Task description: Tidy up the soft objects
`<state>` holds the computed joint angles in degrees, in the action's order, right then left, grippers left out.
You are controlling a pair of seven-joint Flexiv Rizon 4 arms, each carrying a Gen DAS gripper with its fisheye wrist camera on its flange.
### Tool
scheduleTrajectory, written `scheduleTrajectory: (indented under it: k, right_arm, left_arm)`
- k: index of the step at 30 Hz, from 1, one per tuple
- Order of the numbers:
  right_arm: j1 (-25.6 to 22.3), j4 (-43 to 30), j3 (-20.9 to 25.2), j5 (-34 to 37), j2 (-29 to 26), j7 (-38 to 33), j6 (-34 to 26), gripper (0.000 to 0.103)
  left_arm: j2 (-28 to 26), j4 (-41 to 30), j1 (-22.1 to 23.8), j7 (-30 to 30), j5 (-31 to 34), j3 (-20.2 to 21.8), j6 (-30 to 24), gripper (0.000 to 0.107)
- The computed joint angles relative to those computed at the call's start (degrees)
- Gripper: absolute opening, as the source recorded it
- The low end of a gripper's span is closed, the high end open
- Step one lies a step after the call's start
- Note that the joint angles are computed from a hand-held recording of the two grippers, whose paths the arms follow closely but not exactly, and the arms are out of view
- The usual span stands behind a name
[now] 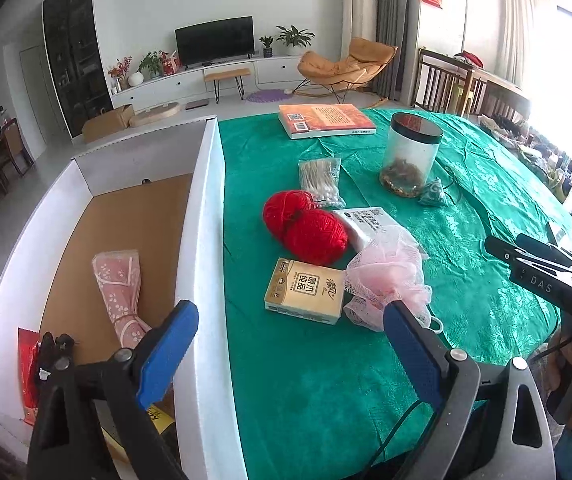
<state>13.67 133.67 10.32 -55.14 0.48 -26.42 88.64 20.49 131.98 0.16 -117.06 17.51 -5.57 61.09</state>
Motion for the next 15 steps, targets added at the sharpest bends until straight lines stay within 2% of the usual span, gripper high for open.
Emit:
scheduleTrajectory:
  k: [8, 15]
  right_arm:
    - [-0.61, 0.7, -1.56, -3.0, -1.7, 2.87, 0.5, 0.073]
    - [-0.21, 1.55, -2.35, -0.98, -2.67, 2.46, 0.89, 0.073]
  left_arm:
    - [-0.5, -0.25, 0.1, -0.62, 0.73, -0.64, -0.67, 0.093]
    - [-1.63, -1.02, -0.34, -1.03, 1.52, -0.96, -1.13, 0.093]
